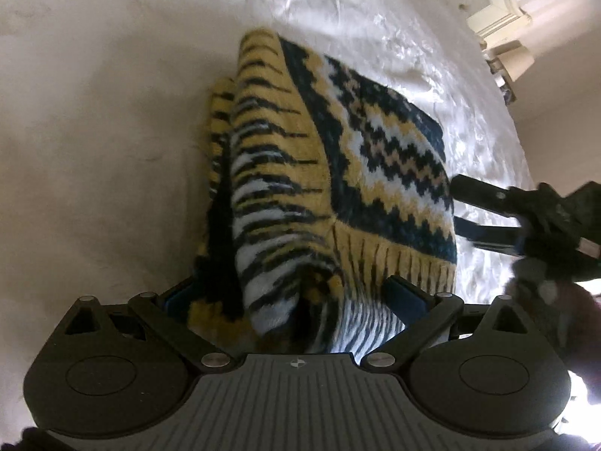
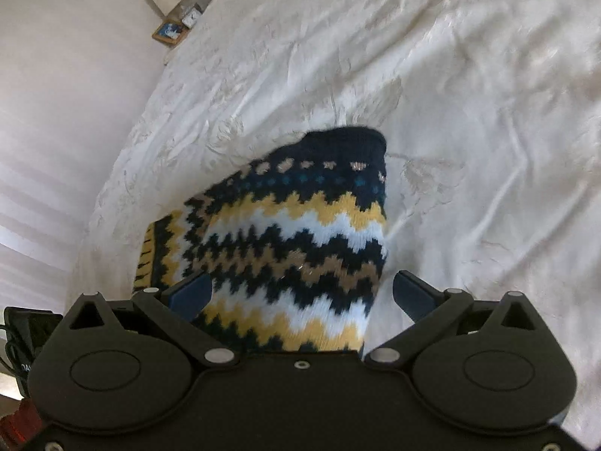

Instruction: Fold small clothes

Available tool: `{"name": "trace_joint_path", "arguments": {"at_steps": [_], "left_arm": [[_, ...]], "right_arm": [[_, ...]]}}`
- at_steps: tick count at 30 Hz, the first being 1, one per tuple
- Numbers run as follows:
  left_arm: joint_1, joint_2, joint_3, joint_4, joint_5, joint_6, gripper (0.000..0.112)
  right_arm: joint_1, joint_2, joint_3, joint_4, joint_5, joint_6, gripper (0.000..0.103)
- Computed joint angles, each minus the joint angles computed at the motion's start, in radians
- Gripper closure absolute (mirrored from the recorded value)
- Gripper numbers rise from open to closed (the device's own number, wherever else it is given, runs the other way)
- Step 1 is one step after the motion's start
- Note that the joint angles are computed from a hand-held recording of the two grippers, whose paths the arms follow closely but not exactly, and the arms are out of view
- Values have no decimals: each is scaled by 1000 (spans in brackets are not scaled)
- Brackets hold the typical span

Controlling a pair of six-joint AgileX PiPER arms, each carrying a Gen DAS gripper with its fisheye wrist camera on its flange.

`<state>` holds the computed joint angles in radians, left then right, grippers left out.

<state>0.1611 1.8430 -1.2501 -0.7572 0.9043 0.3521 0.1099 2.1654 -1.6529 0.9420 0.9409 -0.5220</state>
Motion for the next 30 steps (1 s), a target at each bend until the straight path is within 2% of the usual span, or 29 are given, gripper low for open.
{"name": "trace_joint_path", "arguments": {"at_steps": [3, 8, 9, 10, 11, 12, 15, 23, 30], "left_arm": [[0, 34, -15, -42, 0, 25, 10], [0, 66, -49, -67, 14, 24, 11], [-6, 66, -59, -54, 12, -2, 14], [-10, 60, -58, -48, 4, -4, 34], [-11, 51, -51, -56, -5, 23, 46], [-10, 40, -43, -58, -9, 44, 56], [-11, -19, -9, -88, -21, 88, 68], [-61, -227, 46, -106, 29, 65, 69], [-138, -466, 173, -89, 69, -35, 69]], "right_arm": [[9, 83, -77, 11, 43, 2, 0], [20, 135, -102, 131, 80, -49, 0], [24, 137, -109, 134, 93, -37, 9], [32, 131, -111, 121, 83, -23, 24], [44, 111, -103, 83, 61, -3, 52], [51, 99, -102, 54, 52, 15, 56], [48, 41, -60, 45, 56, 31, 59], [5, -257, 182, 68, 84, -9, 59], [-156, -527, 427, 94, 208, -67, 59]]}}
